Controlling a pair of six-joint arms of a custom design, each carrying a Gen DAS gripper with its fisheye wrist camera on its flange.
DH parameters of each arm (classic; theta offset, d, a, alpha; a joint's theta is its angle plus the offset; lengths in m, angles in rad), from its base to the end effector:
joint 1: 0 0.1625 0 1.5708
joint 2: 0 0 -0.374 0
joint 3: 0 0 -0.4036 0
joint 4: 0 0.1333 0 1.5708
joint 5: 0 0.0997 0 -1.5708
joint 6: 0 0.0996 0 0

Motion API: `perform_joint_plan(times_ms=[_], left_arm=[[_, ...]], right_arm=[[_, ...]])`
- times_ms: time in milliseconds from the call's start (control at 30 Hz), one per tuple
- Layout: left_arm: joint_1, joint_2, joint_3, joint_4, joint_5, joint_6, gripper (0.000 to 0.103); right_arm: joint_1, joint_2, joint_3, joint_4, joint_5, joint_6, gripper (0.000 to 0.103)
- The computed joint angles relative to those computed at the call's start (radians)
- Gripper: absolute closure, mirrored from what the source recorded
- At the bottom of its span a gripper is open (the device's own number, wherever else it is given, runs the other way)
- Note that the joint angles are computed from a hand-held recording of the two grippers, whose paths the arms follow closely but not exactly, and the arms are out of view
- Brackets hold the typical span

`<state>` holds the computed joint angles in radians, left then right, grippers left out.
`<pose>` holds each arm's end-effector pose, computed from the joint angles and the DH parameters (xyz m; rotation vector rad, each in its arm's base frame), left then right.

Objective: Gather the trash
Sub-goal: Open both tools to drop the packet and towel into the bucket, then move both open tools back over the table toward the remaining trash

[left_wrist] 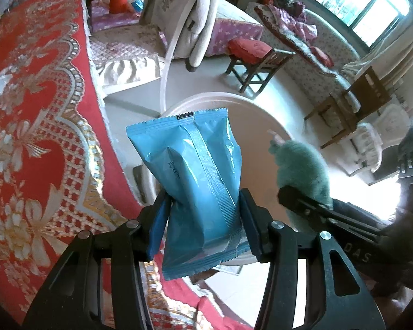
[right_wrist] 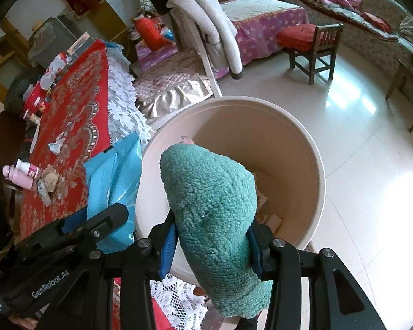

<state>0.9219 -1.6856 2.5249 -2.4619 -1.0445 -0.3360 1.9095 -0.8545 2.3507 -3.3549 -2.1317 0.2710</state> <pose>-0.0538 -0.3743 0.1528 0.3981 2.6437 -0.4015 0.2071 -0.3461 -0.0104 -0.0207 -2.6325 0.5911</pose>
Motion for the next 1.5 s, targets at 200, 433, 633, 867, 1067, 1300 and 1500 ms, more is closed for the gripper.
perform_joint_plan(times_ms=[200, 433, 633, 867, 1067, 1300, 1500], left_arm=[[0.01, 0.005, -0.003, -0.001, -0.016, 0.008, 0.047], [0.001, -0.016, 0.009, 0.022, -0.009, -0.019, 0.046], [-0.025, -0.08, 0.029, 0.061, 0.022, -0.061, 0.046], [-0.071, -0.189, 0.053, 0.154, 0.115, -0.121, 0.046], [-0.095, -0.311, 0.072, 0.284, 0.22, -0.171, 0.046], [-0.032, -0.438, 0.067, 0.342, 0.285, -0.125, 0.046], [0.08, -0.496, 0.025, 0.339, 0.292, -0.011, 0.046]], right_arm=[[-0.018, -0.009, 0.014, -0.024, 0.003, 0.007, 0.052], [-0.03, -0.02, 0.027, -0.015, 0.014, 0.018, 0.051], [-0.025, -0.02, 0.031, -0.003, 0.018, 0.018, 0.051], [-0.001, -0.016, 0.014, 0.028, 0.013, 0.008, 0.05], [0.039, 0.004, -0.03, 0.072, 0.012, -0.023, 0.048], [0.094, 0.075, -0.121, 0.135, 0.019, -0.041, 0.047], [0.155, 0.167, -0.235, 0.209, 0.031, -0.001, 0.047]])
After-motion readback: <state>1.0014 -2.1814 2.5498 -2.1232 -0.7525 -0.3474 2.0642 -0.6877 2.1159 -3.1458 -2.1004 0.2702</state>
